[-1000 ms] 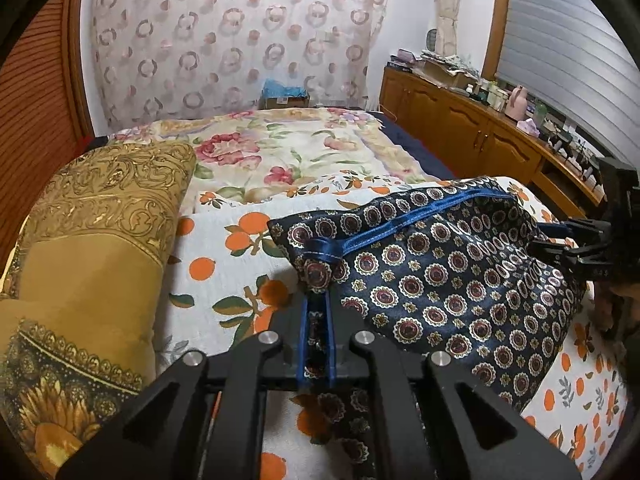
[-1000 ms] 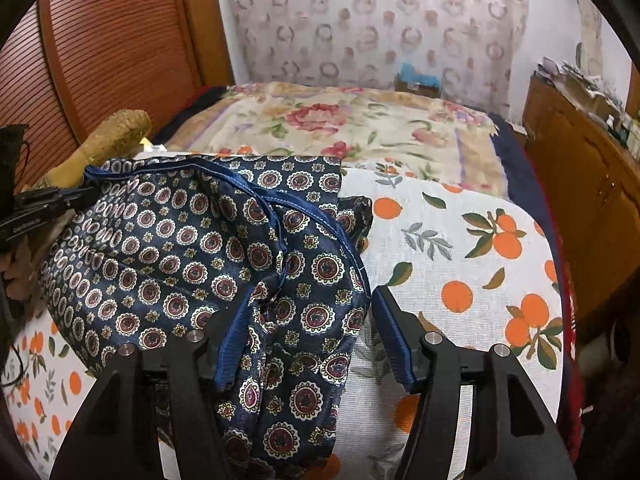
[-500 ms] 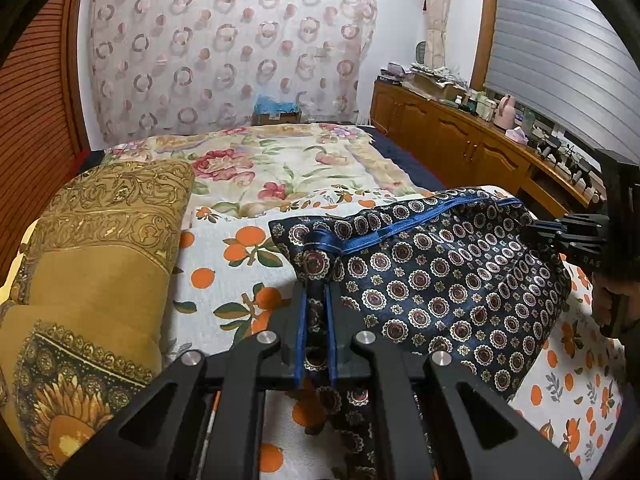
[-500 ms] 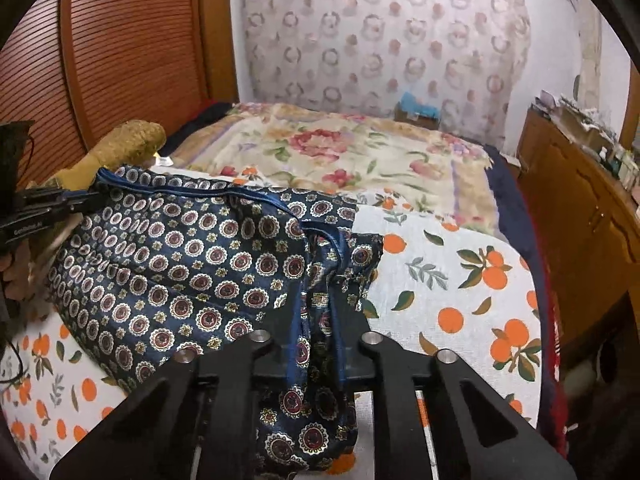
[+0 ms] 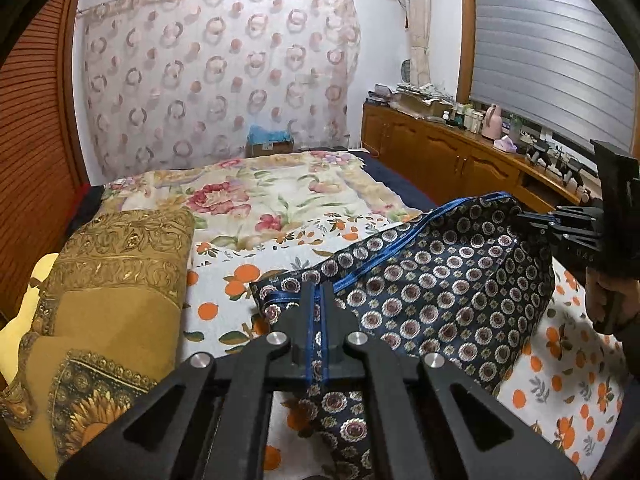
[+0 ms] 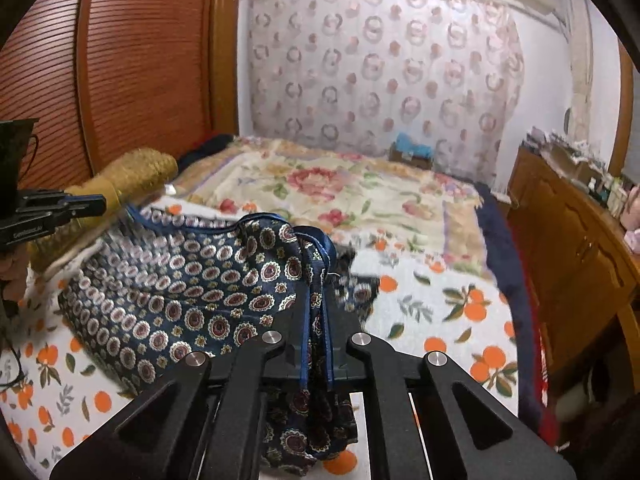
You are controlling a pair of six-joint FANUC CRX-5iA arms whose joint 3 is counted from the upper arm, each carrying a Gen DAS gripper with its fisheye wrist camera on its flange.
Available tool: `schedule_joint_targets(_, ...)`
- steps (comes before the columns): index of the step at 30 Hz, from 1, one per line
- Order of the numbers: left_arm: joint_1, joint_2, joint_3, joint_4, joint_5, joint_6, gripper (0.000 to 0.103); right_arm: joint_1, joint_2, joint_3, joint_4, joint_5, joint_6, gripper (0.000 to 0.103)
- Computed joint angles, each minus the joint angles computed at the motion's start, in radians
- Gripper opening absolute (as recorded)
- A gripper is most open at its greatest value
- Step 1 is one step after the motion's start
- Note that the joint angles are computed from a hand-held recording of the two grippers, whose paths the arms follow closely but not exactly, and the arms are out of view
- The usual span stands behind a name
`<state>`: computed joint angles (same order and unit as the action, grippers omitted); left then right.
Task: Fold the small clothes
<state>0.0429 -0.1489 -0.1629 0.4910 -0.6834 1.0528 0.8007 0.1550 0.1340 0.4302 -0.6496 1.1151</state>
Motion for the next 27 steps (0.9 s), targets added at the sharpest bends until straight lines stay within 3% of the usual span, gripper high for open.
schedule_joint_targets(6,0.009,0.017,0.044,-0.082,0.004,0.109,0.000,-0.008,0.052,0.056,0.022,-0.002,0.026,0.003)
schedule_joint_targets(9,0.023,0.032,0.065,-0.084,-0.032,0.130,0.001,-0.017,0.116,0.126,0.031,-0.071,0.020,0.002)
schedule_joint_targets(11,0.020,0.040,0.077,-0.109,-0.047,0.147,0.023,-0.029,0.163,0.189,-0.006,-0.123,0.038,0.002)
schedule_joint_targets(13,0.018,0.055,0.091,-0.121,-0.074,0.156,0.036,-0.043,0.206,0.247,-0.051,-0.164,0.057,0.002)
schedule_joint_targets(19,0.003,0.123,0.161,-0.196,-0.173,0.229,0.036,-0.081,0.250,0.345,-0.204,-0.217,0.126,0.005)
schedule_joint_targets(23,0.001,0.156,0.180,-0.205,-0.212,0.252,0.036,-0.086,0.238,0.343,-0.226,-0.227,0.138,0.020)
schedule_joint_targets(25,0.004,0.177,0.189,-0.197,-0.232,0.256,0.036,-0.085,0.237,0.338,-0.211,-0.230,0.128,0.039)
schedule_joint_targets(27,0.004,0.187,0.191,-0.191,-0.243,0.257,0.036,-0.092,0.240,0.346,-0.239,-0.239,0.142,0.047)
